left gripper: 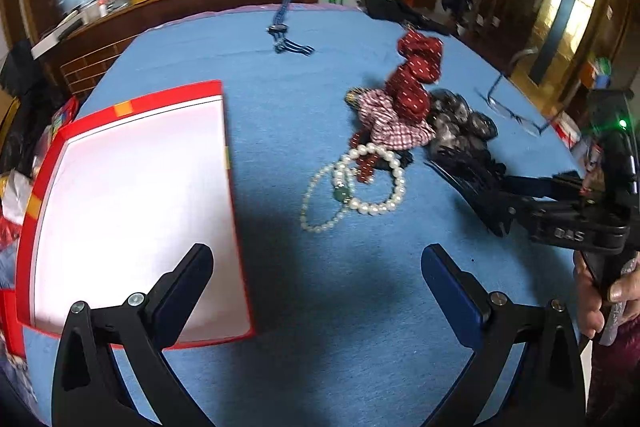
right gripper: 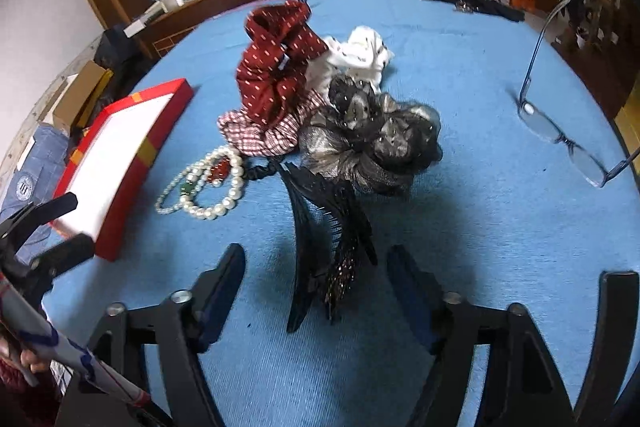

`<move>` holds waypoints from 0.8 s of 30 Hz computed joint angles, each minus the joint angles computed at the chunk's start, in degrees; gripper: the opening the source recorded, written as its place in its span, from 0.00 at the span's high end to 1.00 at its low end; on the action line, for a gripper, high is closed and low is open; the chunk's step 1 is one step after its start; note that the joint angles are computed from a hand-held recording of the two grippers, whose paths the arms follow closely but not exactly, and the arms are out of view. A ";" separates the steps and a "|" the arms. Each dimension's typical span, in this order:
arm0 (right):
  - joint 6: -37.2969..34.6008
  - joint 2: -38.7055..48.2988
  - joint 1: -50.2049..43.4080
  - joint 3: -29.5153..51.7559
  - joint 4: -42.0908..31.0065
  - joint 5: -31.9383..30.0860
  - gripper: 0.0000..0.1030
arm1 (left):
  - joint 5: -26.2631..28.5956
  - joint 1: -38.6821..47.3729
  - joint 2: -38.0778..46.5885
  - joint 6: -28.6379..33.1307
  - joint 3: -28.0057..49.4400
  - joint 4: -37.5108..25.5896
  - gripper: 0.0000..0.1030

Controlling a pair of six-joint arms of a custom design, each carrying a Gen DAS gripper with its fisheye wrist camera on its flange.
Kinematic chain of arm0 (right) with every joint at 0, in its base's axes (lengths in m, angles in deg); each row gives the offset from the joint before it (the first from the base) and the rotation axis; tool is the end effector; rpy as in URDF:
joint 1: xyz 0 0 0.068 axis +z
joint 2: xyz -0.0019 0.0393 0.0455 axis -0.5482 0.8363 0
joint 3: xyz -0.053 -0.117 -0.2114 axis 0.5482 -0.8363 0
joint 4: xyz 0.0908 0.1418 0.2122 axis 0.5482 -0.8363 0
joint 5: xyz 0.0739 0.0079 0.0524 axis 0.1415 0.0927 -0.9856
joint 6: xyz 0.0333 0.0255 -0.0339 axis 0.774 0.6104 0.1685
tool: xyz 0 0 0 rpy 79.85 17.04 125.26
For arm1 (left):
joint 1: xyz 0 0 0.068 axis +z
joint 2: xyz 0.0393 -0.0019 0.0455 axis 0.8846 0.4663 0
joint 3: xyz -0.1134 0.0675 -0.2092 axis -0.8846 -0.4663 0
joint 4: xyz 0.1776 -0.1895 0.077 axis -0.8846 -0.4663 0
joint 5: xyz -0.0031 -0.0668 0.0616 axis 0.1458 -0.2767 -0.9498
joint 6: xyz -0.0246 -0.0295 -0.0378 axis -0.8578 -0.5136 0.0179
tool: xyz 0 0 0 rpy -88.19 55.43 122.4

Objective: Organize jewelry
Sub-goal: 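Grasp the black claw clip with the right tool while the left tool grasps the pearl bracelet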

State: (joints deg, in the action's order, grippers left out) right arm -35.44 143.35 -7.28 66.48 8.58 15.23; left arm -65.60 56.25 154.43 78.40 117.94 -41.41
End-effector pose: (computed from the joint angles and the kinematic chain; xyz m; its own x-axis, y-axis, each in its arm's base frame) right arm 0.2538 0.1166 0.1533 -0.8177 0.2773 -0.5045 0.2004 0.9586 0.2022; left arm 0.3294 -0.0473 0.1712 -0.6538 0.4741 -0.5898 0.6219 0.7806 -0.0619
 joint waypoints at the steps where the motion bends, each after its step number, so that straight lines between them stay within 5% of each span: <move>1: 0.28 0.80 -0.16 0.55 -0.77 0.05 0.50 | 0.21 -0.61 0.67 0.54 0.60 -0.38 0.00; 2: 0.51 1.32 -0.39 0.61 -0.82 -0.04 0.62 | 0.02 -1.28 1.41 0.77 1.23 -0.58 0.00; 5: 1.11 -0.16 -0.30 -0.89 -0.30 0.63 0.69 | -1.96 -3.40 4.84 0.23 4.85 -0.84 0.08; 10: 2.59 -7.36 -0.05 -5.24 0.32 0.69 0.70 | -4.12 -5.46 14.69 -1.92 17.85 -8.07 0.42; 18: 3.99 -11.52 -1.05 -8.52 1.27 -1.80 0.69 | -7.45 -9.41 25.32 -2.32 32.41 -14.82 0.65; 24: 3.96 -12.05 -1.62 -9.02 1.67 -2.64 0.69 | -9.74 -11.21 30.58 -1.00 37.44 -16.12 0.68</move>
